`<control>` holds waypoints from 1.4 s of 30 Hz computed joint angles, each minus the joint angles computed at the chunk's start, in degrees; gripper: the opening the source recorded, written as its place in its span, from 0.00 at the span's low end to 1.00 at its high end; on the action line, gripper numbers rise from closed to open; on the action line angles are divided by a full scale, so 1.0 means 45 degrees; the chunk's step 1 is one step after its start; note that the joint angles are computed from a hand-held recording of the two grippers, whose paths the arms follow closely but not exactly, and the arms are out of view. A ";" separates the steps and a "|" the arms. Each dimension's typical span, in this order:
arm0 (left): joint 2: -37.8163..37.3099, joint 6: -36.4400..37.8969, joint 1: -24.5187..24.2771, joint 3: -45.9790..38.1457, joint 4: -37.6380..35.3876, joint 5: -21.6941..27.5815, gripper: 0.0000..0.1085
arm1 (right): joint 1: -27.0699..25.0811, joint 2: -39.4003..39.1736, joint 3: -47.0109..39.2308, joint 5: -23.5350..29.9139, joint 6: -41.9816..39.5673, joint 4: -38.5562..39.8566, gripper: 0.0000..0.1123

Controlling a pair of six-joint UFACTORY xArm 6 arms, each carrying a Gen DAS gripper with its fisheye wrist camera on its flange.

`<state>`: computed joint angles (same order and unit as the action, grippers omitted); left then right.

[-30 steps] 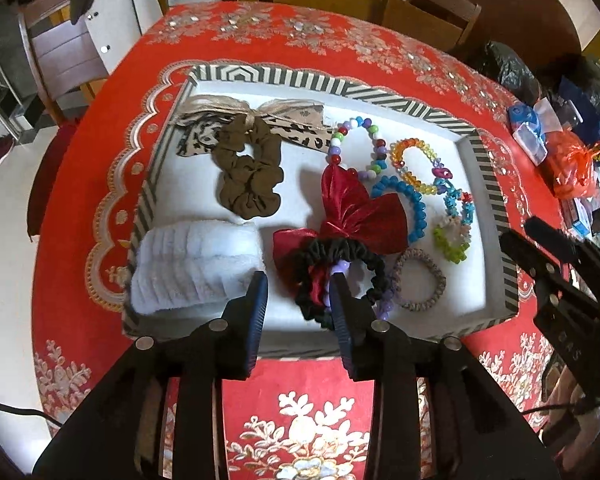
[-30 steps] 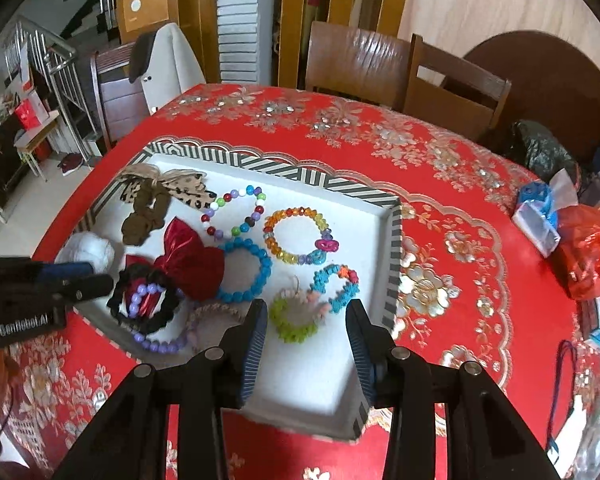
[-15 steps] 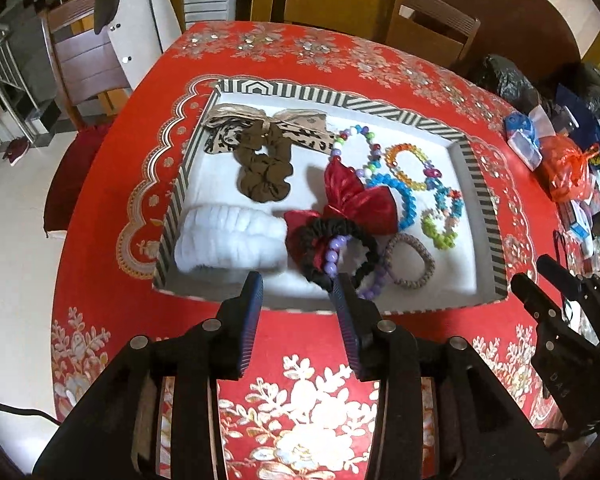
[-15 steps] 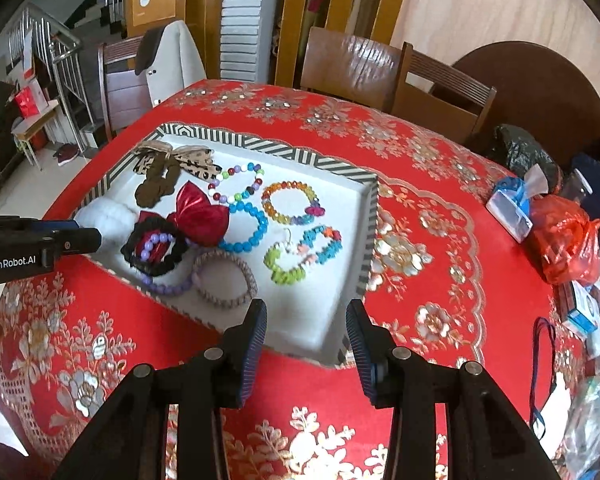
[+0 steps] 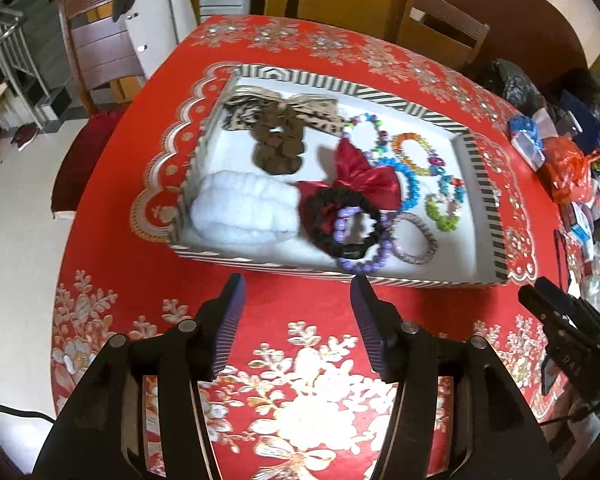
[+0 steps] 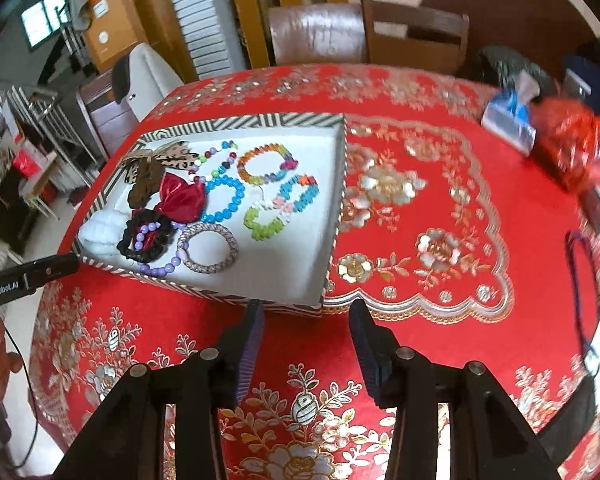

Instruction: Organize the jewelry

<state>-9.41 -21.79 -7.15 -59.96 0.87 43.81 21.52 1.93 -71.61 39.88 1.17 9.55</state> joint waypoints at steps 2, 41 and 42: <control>-0.0060 -0.0276 0.0082 0.0101 0.0449 -0.0051 0.50 | -0.0065 0.0171 -0.0166 0.0029 -0.0153 0.0251 0.38; -0.0030 -0.0289 0.1349 0.0769 0.0877 -0.0181 0.50 | -0.2506 0.2542 0.0149 -0.3747 0.1906 -0.3000 0.92; 0.0021 -0.0190 0.1388 0.0726 0.0822 -0.0148 0.50 | -0.2508 0.2476 0.0284 -0.3895 0.2083 -0.3161 0.92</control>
